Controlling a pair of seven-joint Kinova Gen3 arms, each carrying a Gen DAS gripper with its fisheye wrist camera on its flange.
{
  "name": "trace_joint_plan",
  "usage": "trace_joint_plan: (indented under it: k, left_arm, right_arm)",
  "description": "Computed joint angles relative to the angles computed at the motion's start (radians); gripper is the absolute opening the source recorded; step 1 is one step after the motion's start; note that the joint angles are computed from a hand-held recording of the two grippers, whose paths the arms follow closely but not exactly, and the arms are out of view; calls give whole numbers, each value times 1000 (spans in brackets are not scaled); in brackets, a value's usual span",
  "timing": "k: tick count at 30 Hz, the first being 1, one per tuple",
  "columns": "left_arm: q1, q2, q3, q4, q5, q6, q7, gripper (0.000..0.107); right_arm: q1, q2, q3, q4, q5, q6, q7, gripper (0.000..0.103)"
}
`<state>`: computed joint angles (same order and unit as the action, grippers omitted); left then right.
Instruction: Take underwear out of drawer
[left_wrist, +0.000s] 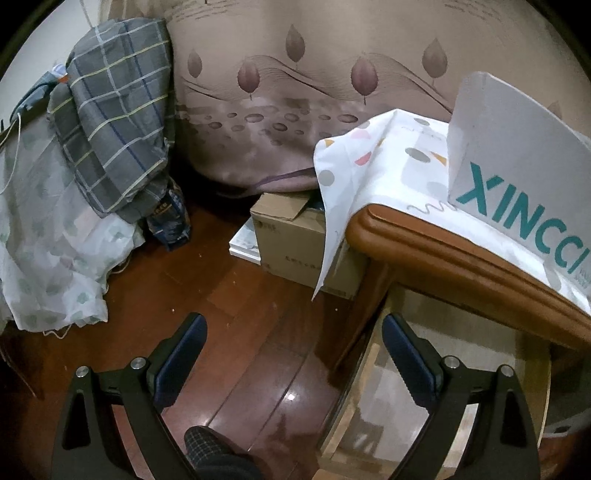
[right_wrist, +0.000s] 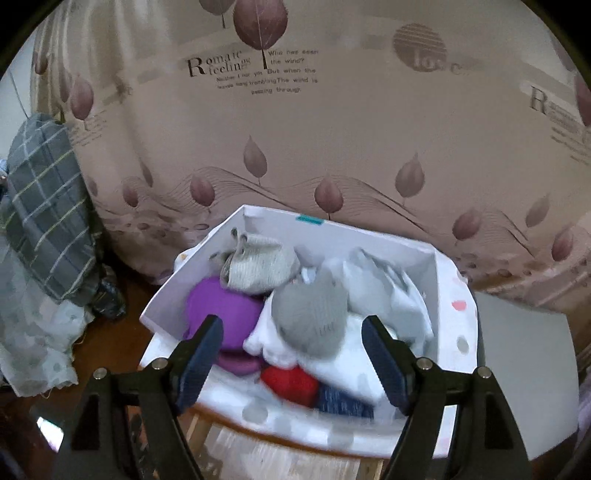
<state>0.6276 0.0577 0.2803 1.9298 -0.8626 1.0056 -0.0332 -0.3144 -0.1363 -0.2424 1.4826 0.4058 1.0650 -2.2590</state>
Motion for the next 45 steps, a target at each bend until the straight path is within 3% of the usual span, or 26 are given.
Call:
trace_joint_plan:
  k: [4, 9, 13, 21, 30, 45]
  left_arm:
    - [13, 10, 5, -2, -12, 5, 3, 95]
    - [48, 18, 16, -7, -12, 39, 13, 95]
    - [97, 17, 45, -9, -46, 98, 28, 95]
    - [179, -5, 101, -31, -1, 211, 6, 95]
    - [253, -1, 144, -104, 40, 313, -1, 95]
    - [291, 4, 146, -153, 58, 333, -23, 95]
  right_arm:
    - [10, -114, -30, 117, -15, -11, -41, 79]
    - [76, -236, -170, 293, 27, -11, -153, 79]
    - [82, -319, -194, 417, -56, -47, -191, 79]
    - [134, -391, -262, 571, -153, -104, -243, 79]
    - [154, -407, -333, 614, -198, -93, -259, 79]
    - [145, -408, -338, 626, -243, -90, -247, 79]
